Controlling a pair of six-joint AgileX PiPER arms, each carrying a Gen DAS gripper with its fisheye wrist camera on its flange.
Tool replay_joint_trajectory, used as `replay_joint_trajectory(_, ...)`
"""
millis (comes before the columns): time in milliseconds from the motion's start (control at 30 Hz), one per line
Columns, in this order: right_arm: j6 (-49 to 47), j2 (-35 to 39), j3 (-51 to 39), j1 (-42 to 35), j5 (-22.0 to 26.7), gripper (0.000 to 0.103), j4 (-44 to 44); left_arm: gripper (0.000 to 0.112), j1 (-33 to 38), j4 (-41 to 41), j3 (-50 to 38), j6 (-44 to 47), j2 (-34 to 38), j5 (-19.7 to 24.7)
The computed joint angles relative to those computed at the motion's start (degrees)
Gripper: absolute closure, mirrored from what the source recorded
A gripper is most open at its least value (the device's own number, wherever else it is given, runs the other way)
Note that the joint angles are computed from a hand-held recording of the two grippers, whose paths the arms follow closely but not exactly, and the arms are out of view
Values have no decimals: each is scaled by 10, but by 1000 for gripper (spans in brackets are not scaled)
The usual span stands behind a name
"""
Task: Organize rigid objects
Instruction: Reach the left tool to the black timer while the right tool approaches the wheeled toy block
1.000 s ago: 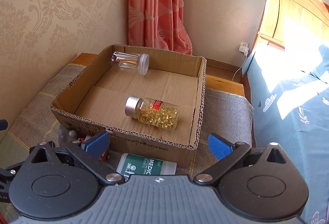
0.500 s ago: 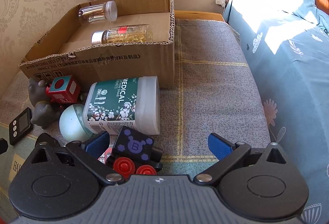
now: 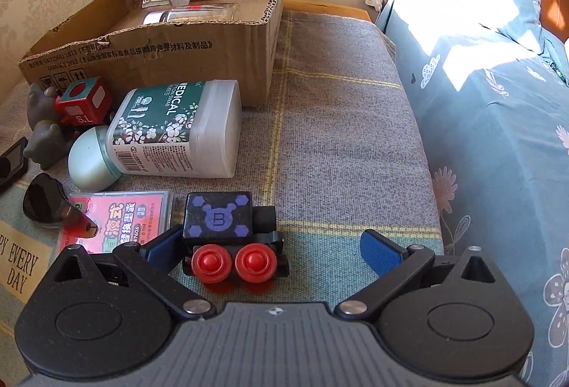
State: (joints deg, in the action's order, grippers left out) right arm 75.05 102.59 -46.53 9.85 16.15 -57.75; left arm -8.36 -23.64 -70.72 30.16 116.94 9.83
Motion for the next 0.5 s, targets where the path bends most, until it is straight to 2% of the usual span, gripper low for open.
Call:
replay_joint_trajectory(67,23,-3,7,-2,-8,0,-29,10,-4,71,-27,-76,21,6)
replay_joint_trajectory(133,64,-5,15,-1,-12,0,-71,10,-6,107,-45,-117,37,7)
replay_joint_trajectory(267,143,-8,28,1,-16,0,-150,10,3,53,-65,-87,57,15)
replay_joint_trajectory(367,173,-10,34,2,-17,0,-180,10,16,-21,-50,-19,51,15)
replay_joint_trajectory(433,188,-10,37,3,-17,0,-194,10,21,-3,-37,-36,43,15)
replay_joint_trajectory(500,203,-10,38,3,-17,0,-209,10,23,61,-23,-93,35,13)
